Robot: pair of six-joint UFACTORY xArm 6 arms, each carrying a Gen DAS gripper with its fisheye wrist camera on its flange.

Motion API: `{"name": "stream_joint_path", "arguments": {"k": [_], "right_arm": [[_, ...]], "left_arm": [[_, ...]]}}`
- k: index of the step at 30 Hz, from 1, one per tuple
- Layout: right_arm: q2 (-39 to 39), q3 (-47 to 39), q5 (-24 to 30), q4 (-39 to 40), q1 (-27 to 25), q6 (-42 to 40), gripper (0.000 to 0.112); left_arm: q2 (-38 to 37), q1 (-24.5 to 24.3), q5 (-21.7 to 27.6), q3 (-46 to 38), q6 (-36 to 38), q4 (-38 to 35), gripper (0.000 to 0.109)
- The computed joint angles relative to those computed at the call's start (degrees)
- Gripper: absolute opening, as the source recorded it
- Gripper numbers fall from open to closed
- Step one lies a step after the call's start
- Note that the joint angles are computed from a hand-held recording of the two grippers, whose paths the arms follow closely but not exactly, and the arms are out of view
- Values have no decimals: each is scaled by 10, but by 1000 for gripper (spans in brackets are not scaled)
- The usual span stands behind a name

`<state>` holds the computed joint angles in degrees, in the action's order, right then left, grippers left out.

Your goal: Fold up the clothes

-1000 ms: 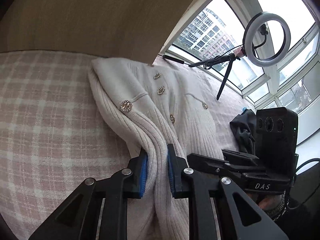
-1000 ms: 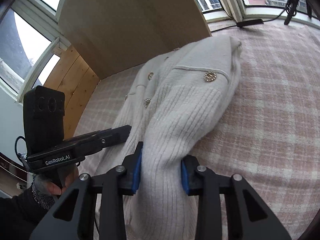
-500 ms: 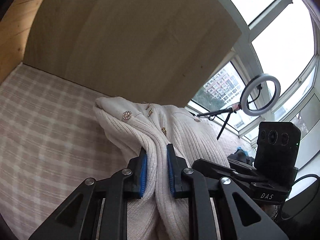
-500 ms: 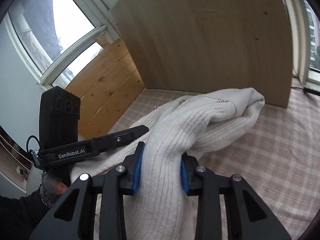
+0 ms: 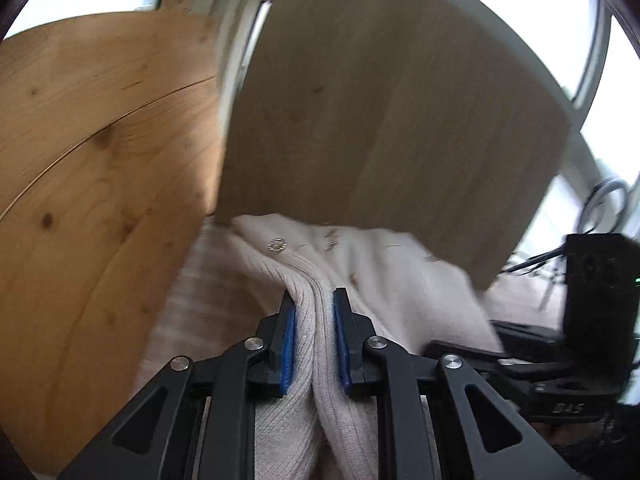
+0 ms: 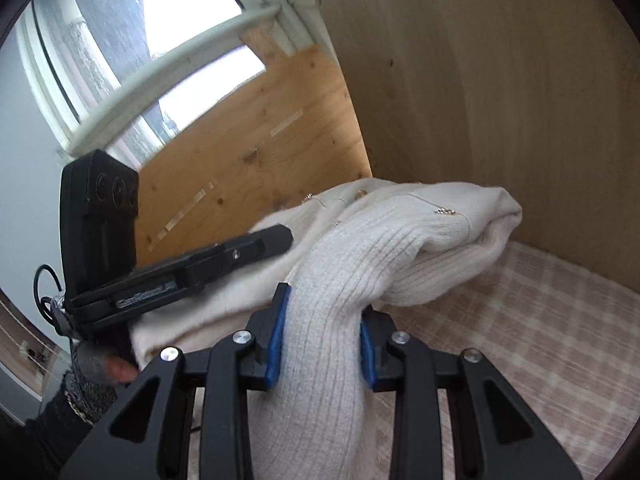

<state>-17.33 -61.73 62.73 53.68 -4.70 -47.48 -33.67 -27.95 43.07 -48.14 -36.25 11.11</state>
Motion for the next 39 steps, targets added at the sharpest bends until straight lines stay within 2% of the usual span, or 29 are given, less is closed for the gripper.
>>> {"name": "stream_joint_path", "arguments": {"k": [1,2,4,7,10,12,15,18,21,24,27,29,32,36,38,39], "right_arm": [[16,1,3,-44,11,33,30],[35,-6,30,-103,14,80,30],[45,-1,84,-149,-2,112,30],[4,30,95,-134,-38,87,30],[-27,39,80,-94,-49,56,30],[-28,34,84,-88,-38,38,30],[-28,47,85,-106,-12,37,30],[-31,73,76,-130,6,40,30],[-40,93,61,-123,5,36,30],[-32,59,104,-150,-12,68,30],[-73,55,139,-128,-81,42,30],[-99,52,184,-103,-157,14,31],[-132,51,228,-101,-275,-18,31],[-166,58,240,-135,-398,-45,37],[-181,67,233,-152,-443,-42,39],[-188,72,235,-155,-465,-45,40]], "left_arm": [[0,10,36,10,-28,12,12],[-17,20,48,31,-35,-1,12],[-61,44,20,83,-1,-57,12],[-112,37,1,119,9,-64,12],[-120,12,-15,124,15,-50,12],[-102,5,-14,120,17,-55,12],[-76,13,-12,126,39,-100,12],[-71,15,-21,138,32,-89,15],[-68,17,1,127,27,-78,17],[-76,9,34,108,-5,-61,15],[-113,-33,50,103,-28,-36,16],[-144,-80,60,108,-54,-12,17],[-148,-154,71,91,-91,11,19],[-115,-259,88,48,-173,62,40],[-97,-304,92,27,-218,87,43],[-84,-327,102,13,-243,102,49]]}}
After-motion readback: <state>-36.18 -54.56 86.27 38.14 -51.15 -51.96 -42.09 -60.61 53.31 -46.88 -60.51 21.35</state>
